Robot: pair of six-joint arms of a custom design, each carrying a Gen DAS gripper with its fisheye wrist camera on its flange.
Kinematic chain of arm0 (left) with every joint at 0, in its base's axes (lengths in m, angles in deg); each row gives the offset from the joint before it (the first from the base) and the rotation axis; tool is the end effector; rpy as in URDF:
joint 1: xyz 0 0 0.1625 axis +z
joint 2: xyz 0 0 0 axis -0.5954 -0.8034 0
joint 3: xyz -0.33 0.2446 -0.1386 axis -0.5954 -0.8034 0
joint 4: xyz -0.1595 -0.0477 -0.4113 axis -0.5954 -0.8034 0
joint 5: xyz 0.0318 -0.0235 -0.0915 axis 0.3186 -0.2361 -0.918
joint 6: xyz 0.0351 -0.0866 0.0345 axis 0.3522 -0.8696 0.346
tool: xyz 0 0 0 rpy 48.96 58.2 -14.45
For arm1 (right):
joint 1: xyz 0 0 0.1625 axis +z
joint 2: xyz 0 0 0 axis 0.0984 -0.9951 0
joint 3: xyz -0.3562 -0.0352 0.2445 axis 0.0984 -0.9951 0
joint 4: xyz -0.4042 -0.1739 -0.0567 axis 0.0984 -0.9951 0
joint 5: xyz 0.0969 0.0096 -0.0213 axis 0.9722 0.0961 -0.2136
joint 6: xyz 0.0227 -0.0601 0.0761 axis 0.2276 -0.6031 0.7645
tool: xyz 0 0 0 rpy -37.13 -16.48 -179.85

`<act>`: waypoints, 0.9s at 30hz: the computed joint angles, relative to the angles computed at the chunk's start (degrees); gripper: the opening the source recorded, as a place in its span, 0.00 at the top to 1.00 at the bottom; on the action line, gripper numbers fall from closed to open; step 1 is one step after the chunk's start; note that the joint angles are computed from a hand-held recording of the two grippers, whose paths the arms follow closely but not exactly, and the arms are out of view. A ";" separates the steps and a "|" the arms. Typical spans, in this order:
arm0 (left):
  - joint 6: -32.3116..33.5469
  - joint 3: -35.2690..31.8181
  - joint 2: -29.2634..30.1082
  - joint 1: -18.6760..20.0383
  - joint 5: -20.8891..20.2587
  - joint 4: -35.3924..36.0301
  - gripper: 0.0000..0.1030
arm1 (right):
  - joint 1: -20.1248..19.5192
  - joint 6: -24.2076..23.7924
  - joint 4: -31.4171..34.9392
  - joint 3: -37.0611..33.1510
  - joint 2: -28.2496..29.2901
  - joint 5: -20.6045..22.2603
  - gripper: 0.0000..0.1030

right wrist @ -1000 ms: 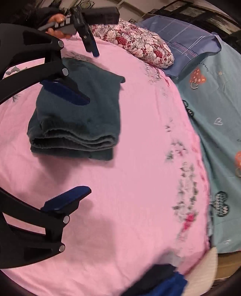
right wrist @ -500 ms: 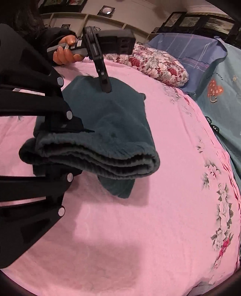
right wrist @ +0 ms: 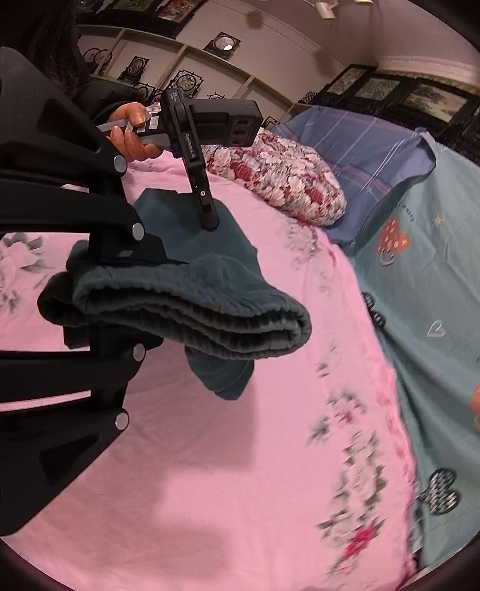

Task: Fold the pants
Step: 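Carry the folded sweatpants with the right tool to the pillowcase and release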

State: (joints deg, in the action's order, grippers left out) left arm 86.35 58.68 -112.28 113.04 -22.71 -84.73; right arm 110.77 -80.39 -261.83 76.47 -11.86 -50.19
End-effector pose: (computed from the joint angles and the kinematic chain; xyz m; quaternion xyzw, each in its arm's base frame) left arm 0.0250 -0.5149 0.3837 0.1821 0.9577 -0.2176 0.0483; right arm 0.3520 -0.4543 0.0365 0.1709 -0.9469 0.2704 0.0310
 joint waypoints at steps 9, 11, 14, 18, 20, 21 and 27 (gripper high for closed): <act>4.86 -19.39 15.06 -4.13 6.82 -5.10 0.88 | -0.38 -8.23 8.77 -24.00 7.83 -1.21 0.80; 6.02 -26.53 21.50 -3.48 8.47 -6.80 0.87 | -1.29 -11.52 10.67 -32.87 12.62 -2.20 0.80; 8.63 -37.27 32.02 -1.55 13.18 -11.40 0.27 | -2.48 -14.92 10.74 -47.31 22.38 -11.39 0.59; 7.89 -47.04 41.95 1.40 26.47 -13.64 0.02 | -4.22 -16.66 7.20 -59.45 32.85 -28.97 0.33; 5.24 -45.52 40.47 2.66 26.22 -12.25 0.02 | -4.06 -17.54 3.80 -55.68 31.87 -29.31 0.33; 6.00 -43.35 39.13 2.72 26.55 -13.81 0.02 | -3.37 -18.63 2.77 -52.81 30.85 -30.24 0.33; 9.56 -21.12 23.51 -0.37 30.86 -22.64 0.02 | 3.41 -17.97 -4.26 -32.64 22.33 -32.30 0.15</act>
